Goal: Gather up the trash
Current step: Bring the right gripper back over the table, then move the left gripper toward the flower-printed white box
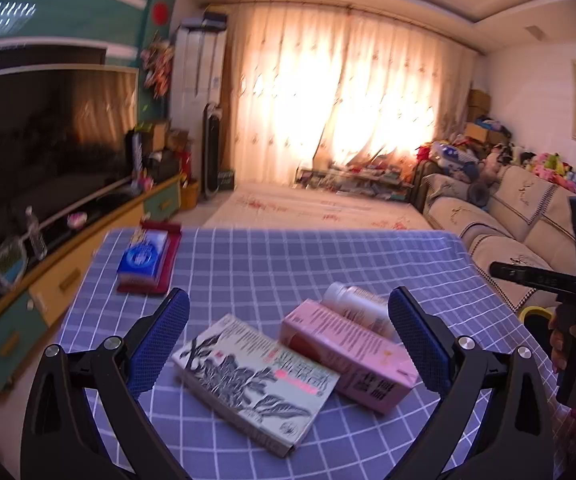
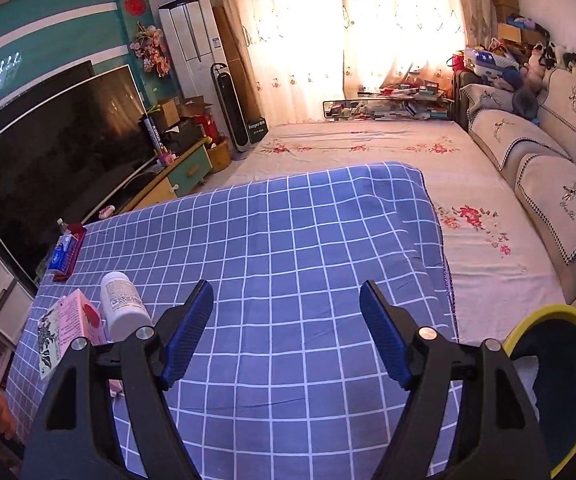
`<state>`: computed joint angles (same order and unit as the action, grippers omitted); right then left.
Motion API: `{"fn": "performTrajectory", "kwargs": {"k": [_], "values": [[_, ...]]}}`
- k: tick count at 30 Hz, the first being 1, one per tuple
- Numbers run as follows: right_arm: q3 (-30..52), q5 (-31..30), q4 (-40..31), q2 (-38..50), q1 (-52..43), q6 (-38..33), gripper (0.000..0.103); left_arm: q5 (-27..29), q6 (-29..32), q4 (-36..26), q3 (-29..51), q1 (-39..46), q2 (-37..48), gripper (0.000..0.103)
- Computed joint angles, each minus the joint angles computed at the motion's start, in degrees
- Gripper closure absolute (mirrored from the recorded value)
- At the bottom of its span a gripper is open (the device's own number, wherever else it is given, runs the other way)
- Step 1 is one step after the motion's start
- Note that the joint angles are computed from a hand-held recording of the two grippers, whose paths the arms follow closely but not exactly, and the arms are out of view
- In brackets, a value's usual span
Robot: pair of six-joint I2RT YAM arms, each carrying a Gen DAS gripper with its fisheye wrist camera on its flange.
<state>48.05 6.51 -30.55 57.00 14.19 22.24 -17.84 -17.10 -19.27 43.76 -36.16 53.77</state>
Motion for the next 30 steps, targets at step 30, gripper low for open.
{"fn": "performTrajectory", "kwargs": {"k": [30], "values": [[0.0,-3.31,-0.18,0.7,1.02,0.51,0.03,2.74,1.31,-19.51,-4.64,20.07,0.86,0.005]]}}
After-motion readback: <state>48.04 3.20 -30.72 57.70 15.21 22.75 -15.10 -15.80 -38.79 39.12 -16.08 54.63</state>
